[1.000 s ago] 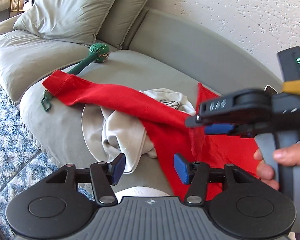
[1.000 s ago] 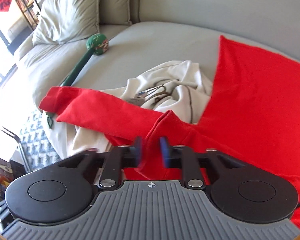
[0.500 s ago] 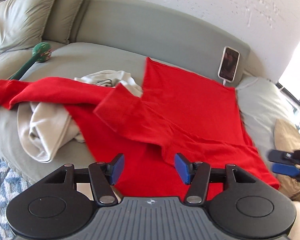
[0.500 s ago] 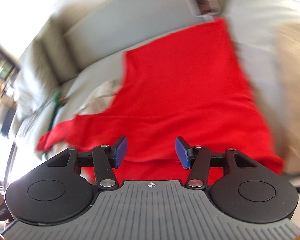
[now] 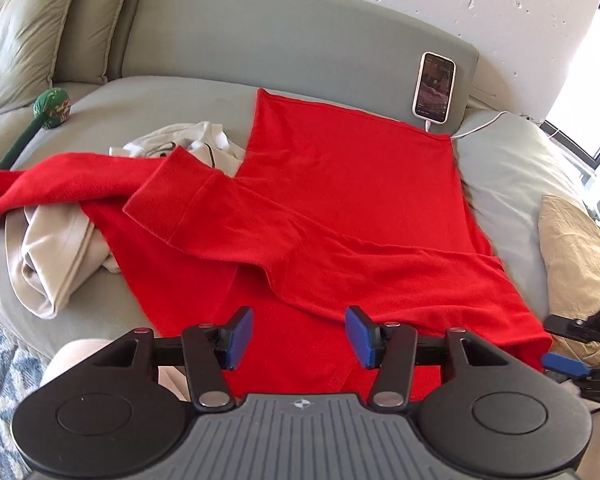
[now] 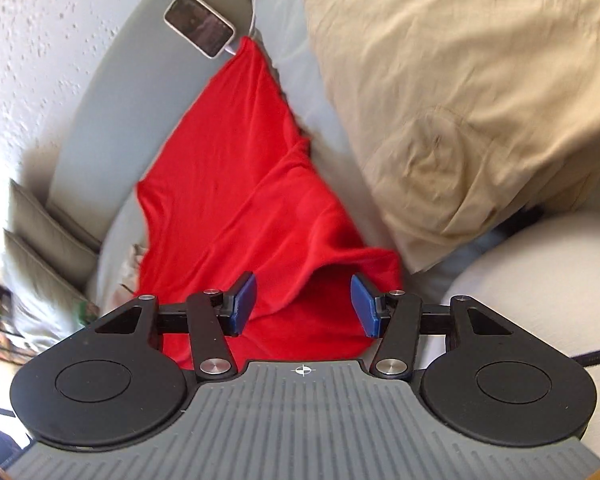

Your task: Fold clothes

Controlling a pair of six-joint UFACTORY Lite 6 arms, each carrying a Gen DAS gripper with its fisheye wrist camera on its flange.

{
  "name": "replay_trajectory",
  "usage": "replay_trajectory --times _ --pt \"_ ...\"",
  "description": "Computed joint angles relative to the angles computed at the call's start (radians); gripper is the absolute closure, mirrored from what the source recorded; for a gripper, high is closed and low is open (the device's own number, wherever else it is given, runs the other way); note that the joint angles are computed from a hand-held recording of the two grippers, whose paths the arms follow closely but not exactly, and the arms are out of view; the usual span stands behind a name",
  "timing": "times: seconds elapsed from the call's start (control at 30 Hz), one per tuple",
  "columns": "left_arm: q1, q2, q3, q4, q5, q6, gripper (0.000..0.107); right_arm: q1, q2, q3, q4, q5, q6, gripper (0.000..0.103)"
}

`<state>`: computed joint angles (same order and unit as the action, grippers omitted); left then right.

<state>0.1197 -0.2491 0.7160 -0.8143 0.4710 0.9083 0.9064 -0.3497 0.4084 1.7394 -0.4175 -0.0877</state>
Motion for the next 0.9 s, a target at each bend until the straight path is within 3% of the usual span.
replay_trajectory --times 0.07,0.23,0.33,0.53,0.87,0.9 --pt "-0.013 -0.006 -0.017 -0.012 -0.017 0.004 0.057 -0.006 0.077 0.018 -0.163 0.016 0.209 0.048" --pt "-0.029 -0.009 -0.033 -0.06 -0.046 0.029 0.057 -0.006 0.251 0.049 -0.453 -0.07 0.589 0.048" --pt "-0.022 -0.009 -0.035 -0.074 -0.046 0.041 0.057 0.033 0.313 0.037 -0.531 -0.224 0.734 0.048" --pt "0.013 0.001 -0.035 -0.083 -0.053 0.055 0.057 0.135 0.367 0.098 -0.169 -0.379 0.477 0.051" --pt "0.073 0.028 -0.026 -0.096 -0.027 0.092 0.056 0.117 0.238 0.176 0.24 -0.338 -0.112 0.05" --pt "0.082 0.031 -0.022 -0.092 -0.02 0.093 0.056 0.127 0.209 0.181 0.291 -0.346 -0.166 0.045"
